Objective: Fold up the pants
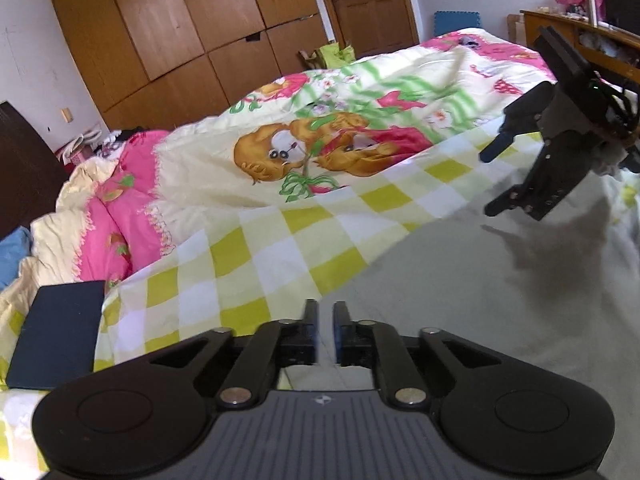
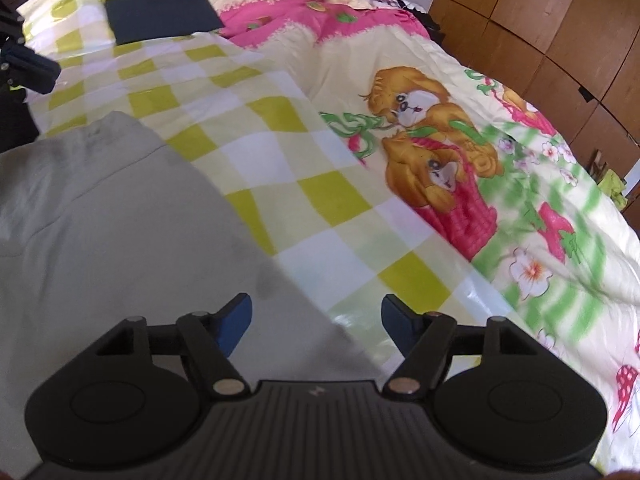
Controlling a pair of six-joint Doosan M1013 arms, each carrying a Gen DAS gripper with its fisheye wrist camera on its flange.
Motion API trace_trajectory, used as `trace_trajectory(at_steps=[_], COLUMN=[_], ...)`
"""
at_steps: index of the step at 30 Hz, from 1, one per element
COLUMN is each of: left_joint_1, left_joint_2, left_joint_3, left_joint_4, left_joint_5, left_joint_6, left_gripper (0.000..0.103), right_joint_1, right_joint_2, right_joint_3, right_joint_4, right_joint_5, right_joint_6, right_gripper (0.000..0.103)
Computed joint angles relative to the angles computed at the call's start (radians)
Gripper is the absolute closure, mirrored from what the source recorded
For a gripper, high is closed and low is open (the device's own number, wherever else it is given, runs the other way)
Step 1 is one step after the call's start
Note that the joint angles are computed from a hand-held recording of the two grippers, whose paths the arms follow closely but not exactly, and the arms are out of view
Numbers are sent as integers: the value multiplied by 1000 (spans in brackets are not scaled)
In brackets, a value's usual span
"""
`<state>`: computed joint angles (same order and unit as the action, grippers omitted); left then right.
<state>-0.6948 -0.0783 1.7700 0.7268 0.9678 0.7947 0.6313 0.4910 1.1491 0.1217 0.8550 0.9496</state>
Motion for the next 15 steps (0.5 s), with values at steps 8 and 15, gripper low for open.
trace_trajectory(at_steps=[8, 15], left_joint_1=[102, 175], left_joint_2=[64, 103], left_joint_3=[-19, -22], left_joint_4=[-162, -324], left_joint_5=[-5, 9], left_joint_6=[200, 272], left_gripper=[24, 32], right_joint_1=[-24, -36], right_joint_2=[88, 87], right_joint_3=[-119, -113], right_joint_4=[6, 76], right_joint_5=[174, 200], right_joint_6=[13, 8], right_gripper=[19, 44])
